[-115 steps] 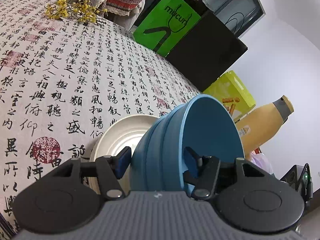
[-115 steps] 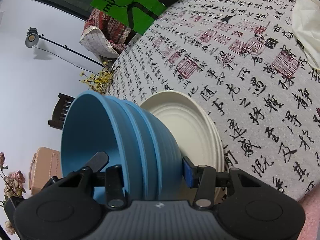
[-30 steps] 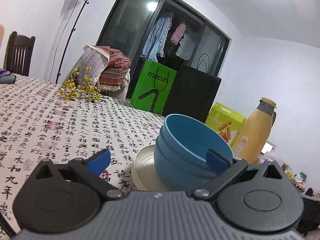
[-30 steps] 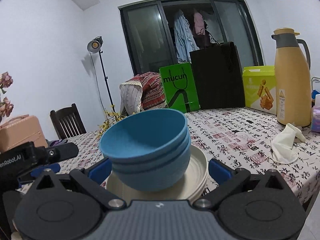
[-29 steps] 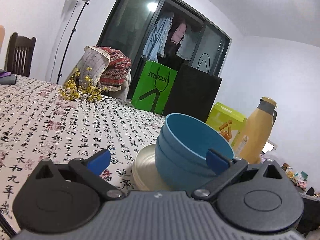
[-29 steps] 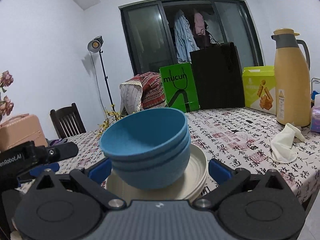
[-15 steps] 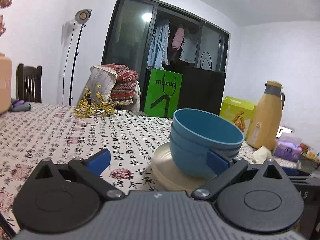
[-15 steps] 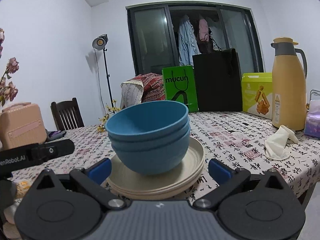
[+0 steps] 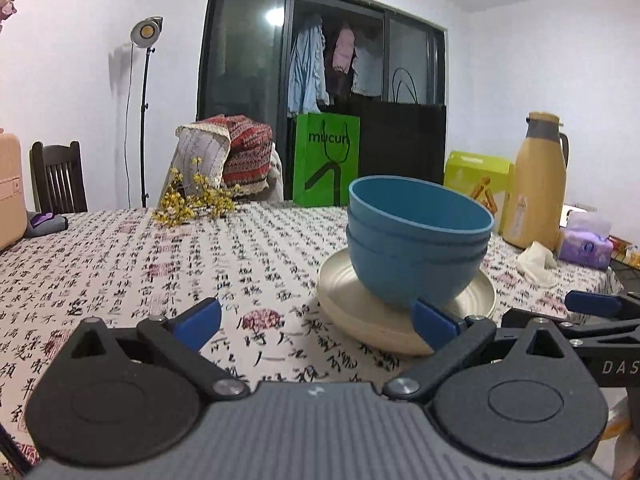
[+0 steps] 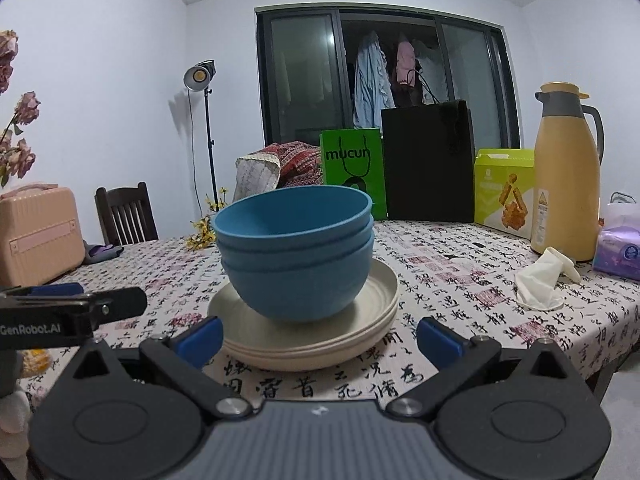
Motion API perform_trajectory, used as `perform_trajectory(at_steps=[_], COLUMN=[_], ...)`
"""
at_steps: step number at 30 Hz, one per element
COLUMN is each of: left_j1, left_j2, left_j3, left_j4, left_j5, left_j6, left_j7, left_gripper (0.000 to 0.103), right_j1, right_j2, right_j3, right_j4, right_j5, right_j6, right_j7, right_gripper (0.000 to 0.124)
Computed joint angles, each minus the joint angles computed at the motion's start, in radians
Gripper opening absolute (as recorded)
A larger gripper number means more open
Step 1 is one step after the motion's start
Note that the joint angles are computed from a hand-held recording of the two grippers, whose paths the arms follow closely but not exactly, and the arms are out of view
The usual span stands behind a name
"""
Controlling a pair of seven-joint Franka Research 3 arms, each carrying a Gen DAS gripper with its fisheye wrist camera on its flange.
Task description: Organize plates and bowls
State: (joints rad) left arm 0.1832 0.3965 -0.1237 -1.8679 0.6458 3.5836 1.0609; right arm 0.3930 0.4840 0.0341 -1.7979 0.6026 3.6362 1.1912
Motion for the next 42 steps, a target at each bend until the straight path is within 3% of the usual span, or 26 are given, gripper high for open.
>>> perform_trajectory(at_steps=[8, 17, 42], left_j1=[-0.079, -0.106, -0.093], left_j2=[-0.047, -0.101, -0.123], left_j3=[0.065, 0.073, 0.054], left_j4=[-0.080, -0.172, -0.211], left_j5=[-0.112, -0.188, -0.202], left_j6=[0.018, 0.043, 0.038], left_j7=[0.121, 0.215, 0.236], left_gripper=[0.103, 0.103, 0.103], right_j1=[-0.009, -0.028, -0.031], right_j2=[-0.023, -0.053, -0.070], right_j3=[0.009, 0.026, 0.027], right_j4=[-0.054, -0.119, -0.157], right_j5=[-0.012, -0.035, -0.068], right_j6=[0.016, 0.036, 0.047], right_j7=[0.012, 0.053, 0.091], right_gripper=[0.103, 0.103, 0.103])
